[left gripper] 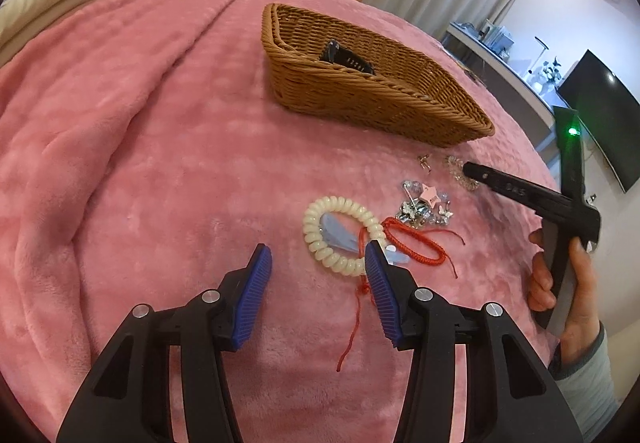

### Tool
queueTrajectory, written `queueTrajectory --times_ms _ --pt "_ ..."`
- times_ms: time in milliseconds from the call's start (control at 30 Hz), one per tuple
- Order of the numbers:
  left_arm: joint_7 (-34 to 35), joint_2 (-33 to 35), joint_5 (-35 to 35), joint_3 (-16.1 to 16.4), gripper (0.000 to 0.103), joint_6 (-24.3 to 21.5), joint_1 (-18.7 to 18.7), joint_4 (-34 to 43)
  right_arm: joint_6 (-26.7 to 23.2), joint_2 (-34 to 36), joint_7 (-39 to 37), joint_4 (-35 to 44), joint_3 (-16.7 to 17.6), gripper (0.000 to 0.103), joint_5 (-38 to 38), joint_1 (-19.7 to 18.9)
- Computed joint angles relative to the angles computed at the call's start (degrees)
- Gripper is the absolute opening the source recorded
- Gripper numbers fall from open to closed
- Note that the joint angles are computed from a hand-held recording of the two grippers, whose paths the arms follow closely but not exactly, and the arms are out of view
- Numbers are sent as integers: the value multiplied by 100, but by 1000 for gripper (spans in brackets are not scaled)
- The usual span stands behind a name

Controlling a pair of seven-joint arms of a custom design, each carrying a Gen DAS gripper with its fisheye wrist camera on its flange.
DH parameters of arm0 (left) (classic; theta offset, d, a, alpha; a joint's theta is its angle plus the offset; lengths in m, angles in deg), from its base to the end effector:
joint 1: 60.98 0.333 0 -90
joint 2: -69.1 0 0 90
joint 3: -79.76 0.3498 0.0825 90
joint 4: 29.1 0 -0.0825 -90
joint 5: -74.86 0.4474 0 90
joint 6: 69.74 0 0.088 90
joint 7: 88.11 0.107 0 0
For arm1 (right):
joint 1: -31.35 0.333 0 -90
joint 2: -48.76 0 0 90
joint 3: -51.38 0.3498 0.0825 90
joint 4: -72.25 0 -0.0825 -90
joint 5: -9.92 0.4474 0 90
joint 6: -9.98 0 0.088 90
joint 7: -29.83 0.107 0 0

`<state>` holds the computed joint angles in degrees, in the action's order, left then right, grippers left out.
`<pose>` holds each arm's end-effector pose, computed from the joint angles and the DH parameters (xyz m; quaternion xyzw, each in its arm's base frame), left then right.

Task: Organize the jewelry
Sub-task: 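Withdraw both tools from the basket toward the remaining jewelry, then grasp the white coil hair tie with the left tool while the right tool grasps the pink bead bracelet, then carry the white hair tie and bead bracelet into the basket and open both tools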

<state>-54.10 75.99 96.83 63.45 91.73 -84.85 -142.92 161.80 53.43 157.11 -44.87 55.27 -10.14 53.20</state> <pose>0.5154 -0.4508 0.4900 -0.6498 0.6684 -0.3516 0.0861 0.5938 0.2957 0.4595 -0.6994 0.6572 -0.1730 0.2213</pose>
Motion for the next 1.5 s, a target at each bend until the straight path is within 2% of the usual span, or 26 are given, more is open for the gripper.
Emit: queueTrajectory --times_ms 33,133,233,333,433,600,667,700,833,933,1067,1200,1333,1433,1500 --pt "-12 5 16 6 47 -14 -3 5 -5 4 26 -4 -4 22 -96 14" --pt "-164 23 207 39 43 -127 -53 59 54 -24 -292 -55 50 8 59 20" --pt "-328 57 376 60 39 -247 -88 130 97 -158 -388 -205 81 8 -9 51" --pt "-319 44 373 49 39 -237 -69 111 190 -414 -616 -505 148 8 271 19" --pt "-300 90 485 38 39 -417 -109 216 332 -750 -731 -887 239 8 485 -31" --pt "-556 270 1081 83 39 -1116 -319 593 538 -981 -388 -1194 472 8 187 -211" --pt "-572 305 1237 83 34 -1301 -367 675 547 -996 -205 -1223 539 8 -52 -259" --pt "-485 291 1201 62 18 -1234 -345 643 564 -1005 -139 -1236 560 8 -140 -275" --pt "-368 175 1000 36 9 -879 -250 426 930 -1098 -170 -1408 556 8 -150 -310" --pt "-350 43 846 33 8 -450 -167 198 1175 -1213 -150 -1552 625 8 -169 -381" --pt "-679 -95 1196 86 8 -171 -179 64 1485 -1343 12 -1693 764 8 -315 -553" --pt "-1305 -230 1861 133 8 -14 -202 5 1944 -1479 54 -1866 878 8 -299 -743" --pt "-1880 -325 2399 131 8 124 -156 -20 2255 -1634 255 -1971 1190 8 -400 -1110" --pt "-2371 -400 2938 113 8 136 -137 45 2475 -1751 38 -2034 1197 8 -30 -1105" --pt "-2657 -456 3279 88 8 100 -121 130 2435 -1823 -78 -1970 1288 8 164 -1182"
